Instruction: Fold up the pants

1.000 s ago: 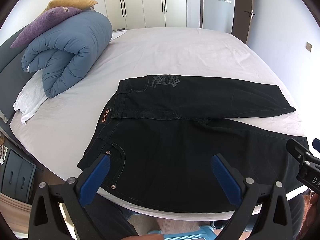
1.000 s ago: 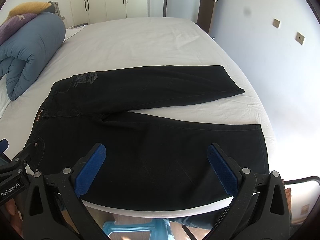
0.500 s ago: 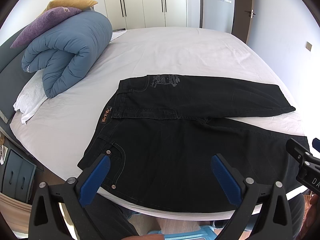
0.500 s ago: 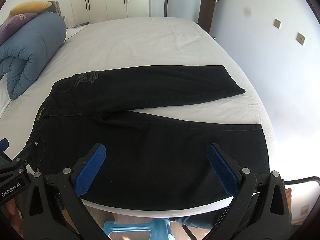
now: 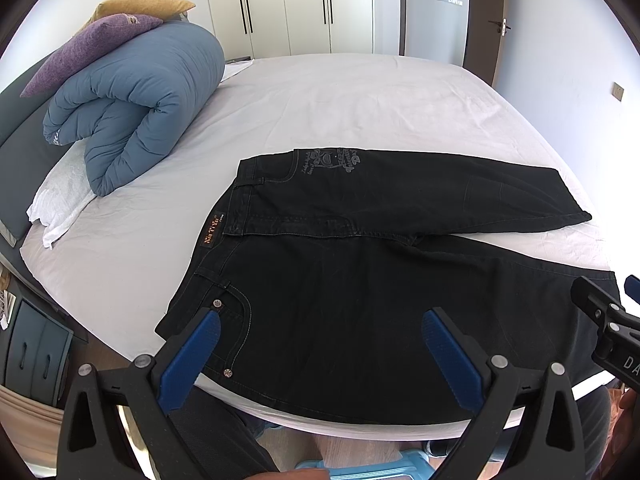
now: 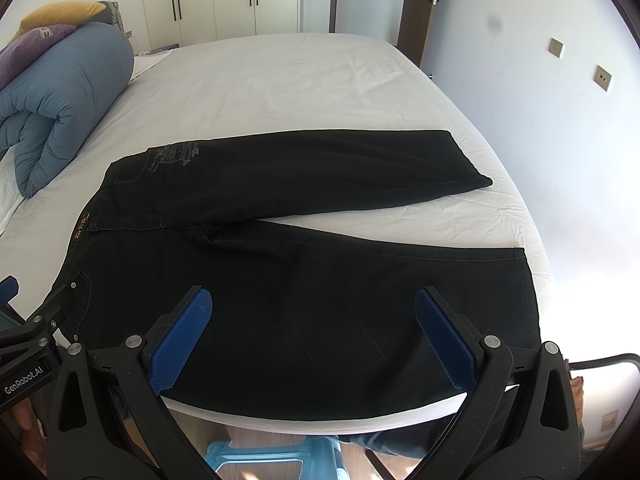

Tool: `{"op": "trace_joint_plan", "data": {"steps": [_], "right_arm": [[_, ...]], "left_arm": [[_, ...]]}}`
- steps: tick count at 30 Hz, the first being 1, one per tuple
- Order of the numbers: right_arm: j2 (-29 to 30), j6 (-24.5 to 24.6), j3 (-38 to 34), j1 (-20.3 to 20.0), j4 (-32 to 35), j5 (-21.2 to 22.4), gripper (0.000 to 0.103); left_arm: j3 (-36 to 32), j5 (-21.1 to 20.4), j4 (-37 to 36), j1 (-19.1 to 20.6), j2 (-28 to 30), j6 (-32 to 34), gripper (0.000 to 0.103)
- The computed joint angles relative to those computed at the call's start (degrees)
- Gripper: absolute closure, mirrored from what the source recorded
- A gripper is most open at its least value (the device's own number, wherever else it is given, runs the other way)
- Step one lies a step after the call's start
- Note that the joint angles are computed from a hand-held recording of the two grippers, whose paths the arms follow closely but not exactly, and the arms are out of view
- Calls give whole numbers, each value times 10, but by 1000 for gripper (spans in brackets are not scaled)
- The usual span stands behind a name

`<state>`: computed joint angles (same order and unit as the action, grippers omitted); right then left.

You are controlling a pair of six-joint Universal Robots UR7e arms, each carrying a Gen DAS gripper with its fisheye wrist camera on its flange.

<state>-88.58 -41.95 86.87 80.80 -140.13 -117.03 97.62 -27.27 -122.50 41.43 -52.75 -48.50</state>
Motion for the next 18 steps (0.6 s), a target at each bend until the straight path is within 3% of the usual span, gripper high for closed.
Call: {"op": "trace_joint_plan", "data": {"steps": [18], "right_arm": [[-6,-2,8,2,5,2,0]], "left_arm": [[26,4,-15,-3,-14,3,0]]}}
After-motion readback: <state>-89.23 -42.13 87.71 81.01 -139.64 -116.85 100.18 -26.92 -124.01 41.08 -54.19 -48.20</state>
